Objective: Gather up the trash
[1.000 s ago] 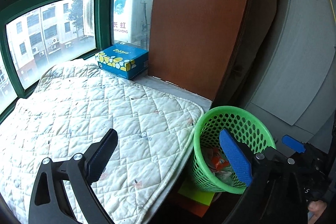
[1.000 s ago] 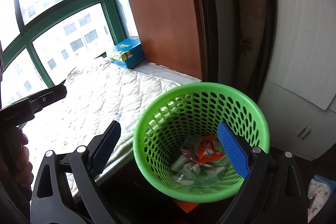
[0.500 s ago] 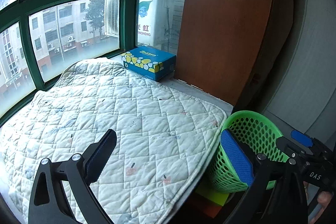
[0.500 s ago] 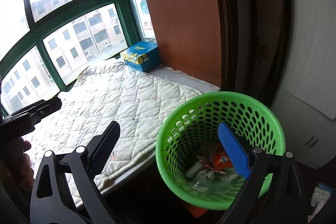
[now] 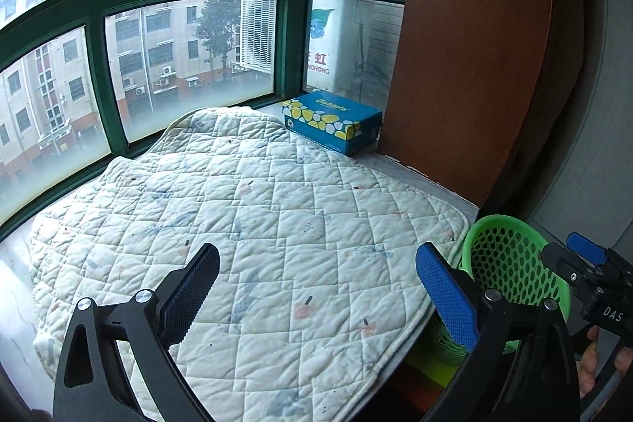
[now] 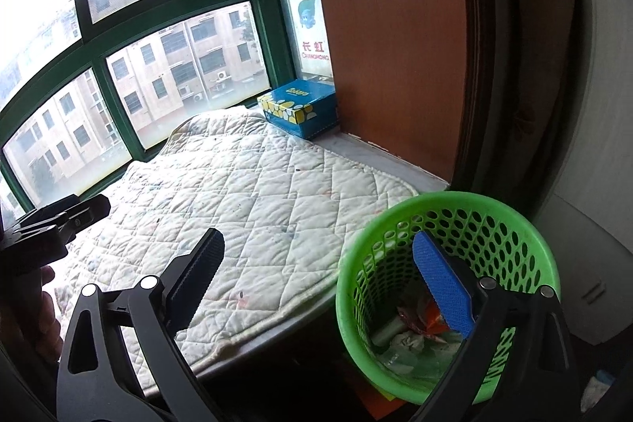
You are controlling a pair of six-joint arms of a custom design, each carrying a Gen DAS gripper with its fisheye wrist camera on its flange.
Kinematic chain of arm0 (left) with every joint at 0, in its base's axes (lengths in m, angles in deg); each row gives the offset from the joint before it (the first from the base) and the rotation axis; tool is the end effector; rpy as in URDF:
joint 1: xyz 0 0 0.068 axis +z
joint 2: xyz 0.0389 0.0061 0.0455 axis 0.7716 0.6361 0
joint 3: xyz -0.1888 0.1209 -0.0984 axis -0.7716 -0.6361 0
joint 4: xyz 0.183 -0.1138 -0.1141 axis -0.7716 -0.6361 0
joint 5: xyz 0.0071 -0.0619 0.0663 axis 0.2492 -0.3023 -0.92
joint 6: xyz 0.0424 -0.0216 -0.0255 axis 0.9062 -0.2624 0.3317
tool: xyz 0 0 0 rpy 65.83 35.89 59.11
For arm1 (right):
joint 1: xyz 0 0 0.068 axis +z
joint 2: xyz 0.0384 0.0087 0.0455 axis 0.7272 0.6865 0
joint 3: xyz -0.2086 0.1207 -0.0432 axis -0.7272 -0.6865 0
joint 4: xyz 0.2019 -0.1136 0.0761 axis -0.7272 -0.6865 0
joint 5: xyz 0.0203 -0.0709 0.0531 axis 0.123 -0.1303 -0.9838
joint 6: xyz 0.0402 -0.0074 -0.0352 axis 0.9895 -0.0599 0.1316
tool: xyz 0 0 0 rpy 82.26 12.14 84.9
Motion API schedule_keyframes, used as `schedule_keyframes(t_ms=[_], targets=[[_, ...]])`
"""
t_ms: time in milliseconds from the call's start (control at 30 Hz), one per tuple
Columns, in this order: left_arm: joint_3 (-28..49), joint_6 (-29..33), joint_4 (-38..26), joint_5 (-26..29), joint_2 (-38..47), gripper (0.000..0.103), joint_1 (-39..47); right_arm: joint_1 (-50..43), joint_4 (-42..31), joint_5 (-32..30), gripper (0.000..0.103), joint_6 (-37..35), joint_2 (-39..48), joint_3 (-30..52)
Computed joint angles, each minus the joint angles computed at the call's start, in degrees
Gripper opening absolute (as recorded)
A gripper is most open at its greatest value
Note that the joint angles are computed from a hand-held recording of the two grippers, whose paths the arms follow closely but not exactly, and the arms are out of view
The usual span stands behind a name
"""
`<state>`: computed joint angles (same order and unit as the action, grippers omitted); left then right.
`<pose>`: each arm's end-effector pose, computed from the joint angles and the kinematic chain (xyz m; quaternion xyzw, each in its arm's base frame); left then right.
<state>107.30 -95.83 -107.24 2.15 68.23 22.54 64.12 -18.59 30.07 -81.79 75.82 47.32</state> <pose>0.1444 -0.0564 0.2409 -0.1262 0.8892 0.0250 0.4390 0.2259 0.0793 0.2231 -0.1609 0.8753 0.1761 0.4207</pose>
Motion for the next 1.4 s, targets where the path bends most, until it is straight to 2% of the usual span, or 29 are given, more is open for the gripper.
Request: schedule_keyframes(t_ms=[133, 367, 800, 1100, 1400], targets=[[-0.97, -0.10, -1.55, -0.04, -2.97, 0.096, 1.72, 2.04, 0.30, 1.44, 0.095, 0.26, -0.31, 0.00], [-1.97, -0.93, -5.21, -3.31, -7.24, 0.096, 2.04, 5.09, 0.77, 4.03, 0.095, 0.22, -1.10, -0.38], [-2.56, -2.49, -10.69, -6.71, -11.03, 0.096, 2.80, 8.37, 2.13, 4.64, 0.096, 0.63, 0.63, 0.13], [-3.49, -1.42, -11.97, -5.17, -13.94, 0.096, 6.07, 10.26, 2.57, 5.32, 0.096, 0.83, 1.41, 0.22], [-3.60, -1.89, -11.83, -4.94, -13.14, 0.096, 5.80, 10.63, 2.58, 5.48, 0.096, 1.26, 1.93, 0.44]])
